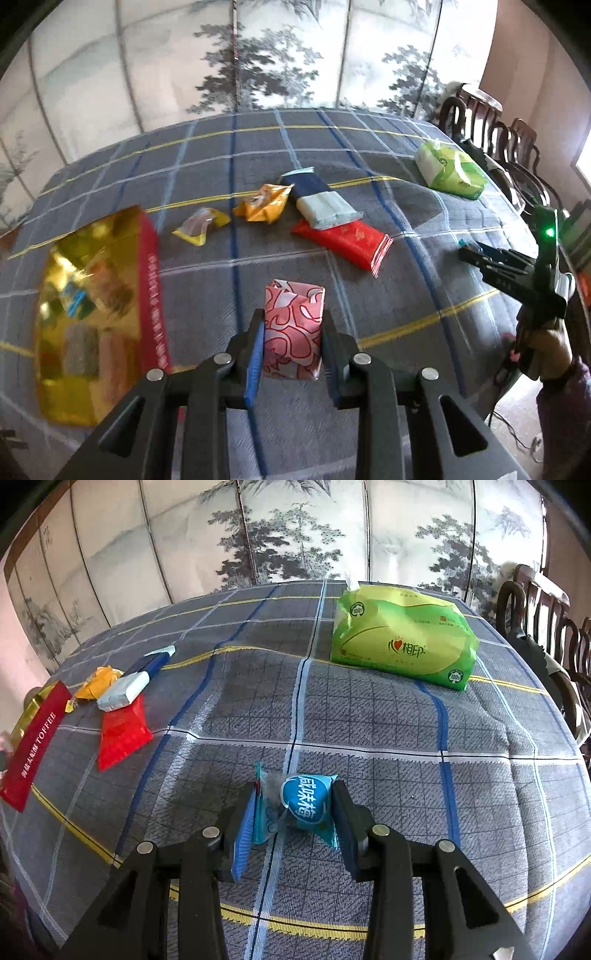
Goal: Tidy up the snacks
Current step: 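Grasp the pink candy box with the left gripper while the right gripper holds the blue candy, then carry the pink candy box into the gold tin and open the left gripper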
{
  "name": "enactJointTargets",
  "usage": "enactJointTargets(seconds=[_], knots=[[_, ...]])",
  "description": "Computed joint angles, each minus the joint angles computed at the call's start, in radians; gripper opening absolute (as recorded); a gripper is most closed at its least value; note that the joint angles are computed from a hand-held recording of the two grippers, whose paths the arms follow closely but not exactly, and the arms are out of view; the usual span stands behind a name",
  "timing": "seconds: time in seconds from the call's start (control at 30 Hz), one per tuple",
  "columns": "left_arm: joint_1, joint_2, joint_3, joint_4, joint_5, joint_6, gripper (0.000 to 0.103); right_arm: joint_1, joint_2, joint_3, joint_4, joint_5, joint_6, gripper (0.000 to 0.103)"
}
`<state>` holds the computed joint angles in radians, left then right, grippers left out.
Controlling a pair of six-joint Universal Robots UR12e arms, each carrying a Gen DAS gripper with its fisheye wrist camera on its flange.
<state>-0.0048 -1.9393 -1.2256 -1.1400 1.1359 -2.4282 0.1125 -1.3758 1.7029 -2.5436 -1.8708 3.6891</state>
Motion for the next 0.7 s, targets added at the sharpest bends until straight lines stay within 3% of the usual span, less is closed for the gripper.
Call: enactJointTargets(seconds=[0.33, 0.7], knots=[[0.046, 0.049, -0.067, 0.116, 0.031, -0.020, 0.028, 0.010, 0.009, -0.017, 0.034, -0.032, -0.010, 0.038], [0.079, 0.047, -0.071, 0.156, 0.062, -0.066, 0.028, 0.015, 0.013, -0.025, 0.053, -0.051, -0.018, 0.038]])
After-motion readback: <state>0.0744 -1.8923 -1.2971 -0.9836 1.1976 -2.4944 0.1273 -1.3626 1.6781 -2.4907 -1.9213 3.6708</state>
